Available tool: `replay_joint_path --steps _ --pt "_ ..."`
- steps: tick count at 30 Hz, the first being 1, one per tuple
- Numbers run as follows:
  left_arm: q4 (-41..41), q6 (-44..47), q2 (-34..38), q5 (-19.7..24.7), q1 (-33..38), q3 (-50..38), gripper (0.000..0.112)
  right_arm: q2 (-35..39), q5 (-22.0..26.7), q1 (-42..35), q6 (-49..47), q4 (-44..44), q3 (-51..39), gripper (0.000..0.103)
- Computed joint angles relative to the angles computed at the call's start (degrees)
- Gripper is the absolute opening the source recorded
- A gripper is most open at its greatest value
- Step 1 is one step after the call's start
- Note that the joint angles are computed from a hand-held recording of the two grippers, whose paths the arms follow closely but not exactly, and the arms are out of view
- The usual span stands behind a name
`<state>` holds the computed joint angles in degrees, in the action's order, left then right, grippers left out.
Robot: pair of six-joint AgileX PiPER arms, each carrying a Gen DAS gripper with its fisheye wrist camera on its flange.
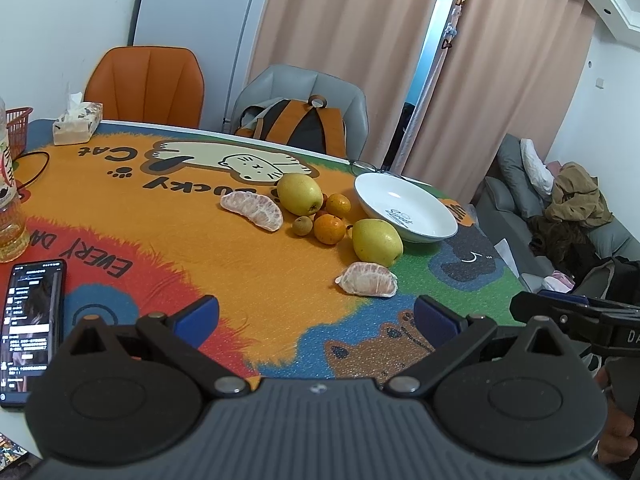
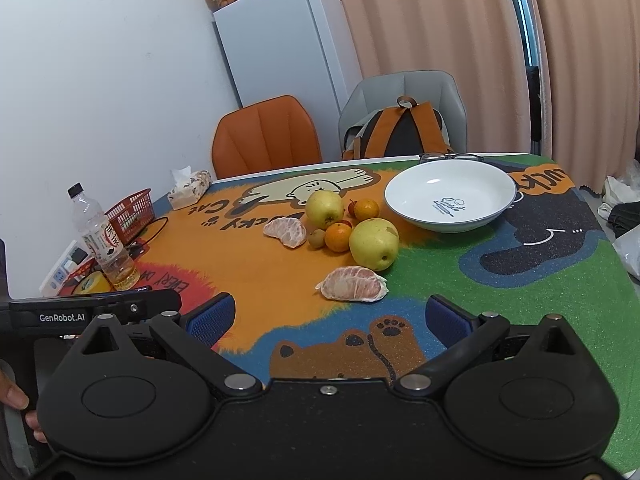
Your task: Organize fruits
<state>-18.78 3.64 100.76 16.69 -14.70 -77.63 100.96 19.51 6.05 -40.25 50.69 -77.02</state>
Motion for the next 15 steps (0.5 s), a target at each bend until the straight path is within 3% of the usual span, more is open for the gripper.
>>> replay_joint_path --steps 15 --pt "0.57 0.36 0.33 -0.18 0.21 0.19 0.103 0.92 -0.48 0.00 1.65 -1.80 -0.61 0.103"
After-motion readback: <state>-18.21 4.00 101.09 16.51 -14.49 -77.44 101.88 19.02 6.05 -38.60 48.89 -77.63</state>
